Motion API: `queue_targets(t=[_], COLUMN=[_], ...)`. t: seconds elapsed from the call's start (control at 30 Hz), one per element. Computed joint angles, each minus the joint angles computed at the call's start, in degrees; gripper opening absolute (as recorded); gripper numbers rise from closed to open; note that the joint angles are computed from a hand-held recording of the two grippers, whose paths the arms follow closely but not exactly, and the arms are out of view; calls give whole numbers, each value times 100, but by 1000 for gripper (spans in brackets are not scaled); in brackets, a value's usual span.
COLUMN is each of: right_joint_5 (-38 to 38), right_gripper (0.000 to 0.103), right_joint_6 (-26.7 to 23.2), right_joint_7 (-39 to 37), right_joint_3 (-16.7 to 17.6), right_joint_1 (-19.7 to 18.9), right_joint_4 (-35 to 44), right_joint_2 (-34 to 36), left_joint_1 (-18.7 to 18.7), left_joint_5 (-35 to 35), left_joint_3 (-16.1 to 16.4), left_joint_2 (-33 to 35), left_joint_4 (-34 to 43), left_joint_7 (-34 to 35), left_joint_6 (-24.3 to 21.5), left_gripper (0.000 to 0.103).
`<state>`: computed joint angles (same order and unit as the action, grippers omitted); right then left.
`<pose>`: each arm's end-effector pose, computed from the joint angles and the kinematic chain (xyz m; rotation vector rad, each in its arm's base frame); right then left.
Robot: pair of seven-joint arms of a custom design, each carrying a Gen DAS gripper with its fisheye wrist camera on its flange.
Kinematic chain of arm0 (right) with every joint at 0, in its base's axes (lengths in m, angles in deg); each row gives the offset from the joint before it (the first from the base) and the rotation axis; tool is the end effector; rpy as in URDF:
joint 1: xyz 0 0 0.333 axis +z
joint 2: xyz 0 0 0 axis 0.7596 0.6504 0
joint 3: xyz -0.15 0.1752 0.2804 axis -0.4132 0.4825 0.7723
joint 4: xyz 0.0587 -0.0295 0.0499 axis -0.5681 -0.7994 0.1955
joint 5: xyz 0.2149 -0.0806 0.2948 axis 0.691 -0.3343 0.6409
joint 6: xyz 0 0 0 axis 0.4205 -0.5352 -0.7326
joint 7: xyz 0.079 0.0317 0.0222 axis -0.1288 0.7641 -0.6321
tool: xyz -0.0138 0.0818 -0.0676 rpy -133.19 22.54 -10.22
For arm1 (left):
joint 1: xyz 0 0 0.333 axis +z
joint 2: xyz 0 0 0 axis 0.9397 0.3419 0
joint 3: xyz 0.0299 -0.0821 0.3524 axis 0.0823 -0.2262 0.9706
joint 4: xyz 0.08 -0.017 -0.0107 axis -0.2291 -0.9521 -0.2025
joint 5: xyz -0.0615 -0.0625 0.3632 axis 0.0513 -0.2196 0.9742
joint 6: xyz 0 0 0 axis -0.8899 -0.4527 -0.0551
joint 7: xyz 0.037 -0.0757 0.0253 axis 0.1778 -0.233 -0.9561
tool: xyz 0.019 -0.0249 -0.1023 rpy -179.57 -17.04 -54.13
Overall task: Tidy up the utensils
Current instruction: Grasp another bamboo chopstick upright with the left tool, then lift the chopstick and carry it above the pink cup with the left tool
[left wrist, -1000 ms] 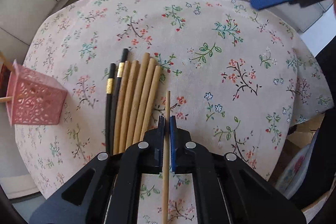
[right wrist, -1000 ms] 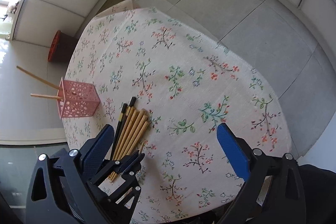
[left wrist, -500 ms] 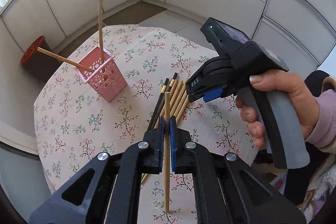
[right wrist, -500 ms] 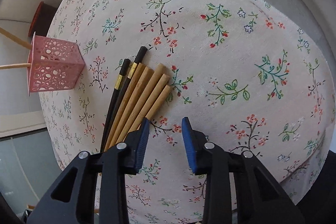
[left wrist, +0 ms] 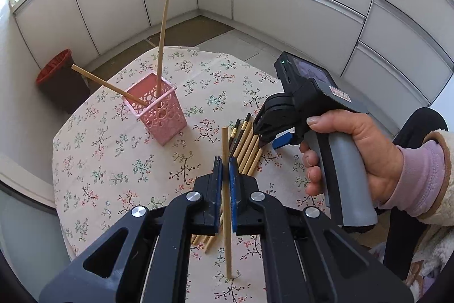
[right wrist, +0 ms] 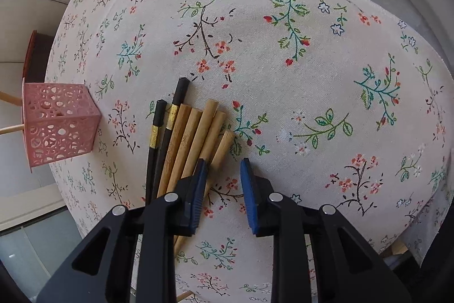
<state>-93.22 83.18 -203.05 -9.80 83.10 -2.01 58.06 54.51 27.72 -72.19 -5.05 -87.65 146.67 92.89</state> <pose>0.5197 0.4400 0.5423 -0.4476 2.8281 0.1793 0.5460 -0.3212 0.6841 -0.5051 2.8168 -0.9054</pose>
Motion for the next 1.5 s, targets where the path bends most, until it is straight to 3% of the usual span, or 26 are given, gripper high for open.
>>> queue_targets(t=[0.17,0.33,0.43,0.5,0.6,0.73,0.83,0.97,1.1,1.3,1.5], right_joint_5=[-206,-1024,-1747,-1902,-2186,-2176,-2270,-2386,-2235,-2031,-1948], right_gripper=[11,9,9,9,9,9,9,9,9,9,9], right_joint_6=[-108,1362,1671,1493,1542,1514,1714,2359,2827,3325,3095], right_joint_7=[-474,-124,79,-41,44,21,206,342,356,436,149], right_joint_3=[9,-55,-16,83,202,289,312,271,250,282,310], right_joint_1=[-18,136,238,246,243,107,12,-218,-423,-615,-578], right_joint_4=[-21,-1304,-1611,-1665,-1939,-2082,-2404,-2883,-3300,-3606,-3383], right_joint_2=[-45,-695,-1001,-1169,-1485,-1639,-1826,-2007,-2141,-2178,-2035], left_joint_1=[146,290,314,268,110,-323,-725,-1038,-1146,-1219,-1250], left_joint_5=[-422,-1193,-1613,-1242,-81,1113,1782,1904,1802,1764,1723], left_joint_3=[63,174,222,201,96,-18,43,197,219,222,148], left_joint_2=[-225,-705,-944,-912,-653,134,894,1912,2565,2862,2592], left_joint_4=[-250,-907,-1248,-1230,-930,-81,728,1952,2820,3201,2739], left_joint_7=[-66,-496,-707,-939,-1666,-2581,-3534,-4590,-4971,-4968,-4641], left_joint_6=[170,786,993,744,377,-310,-657,-1120,-1532,-1724,-1472], left_gripper=[5,5,5,6,7,32,30,32,32,33,33])
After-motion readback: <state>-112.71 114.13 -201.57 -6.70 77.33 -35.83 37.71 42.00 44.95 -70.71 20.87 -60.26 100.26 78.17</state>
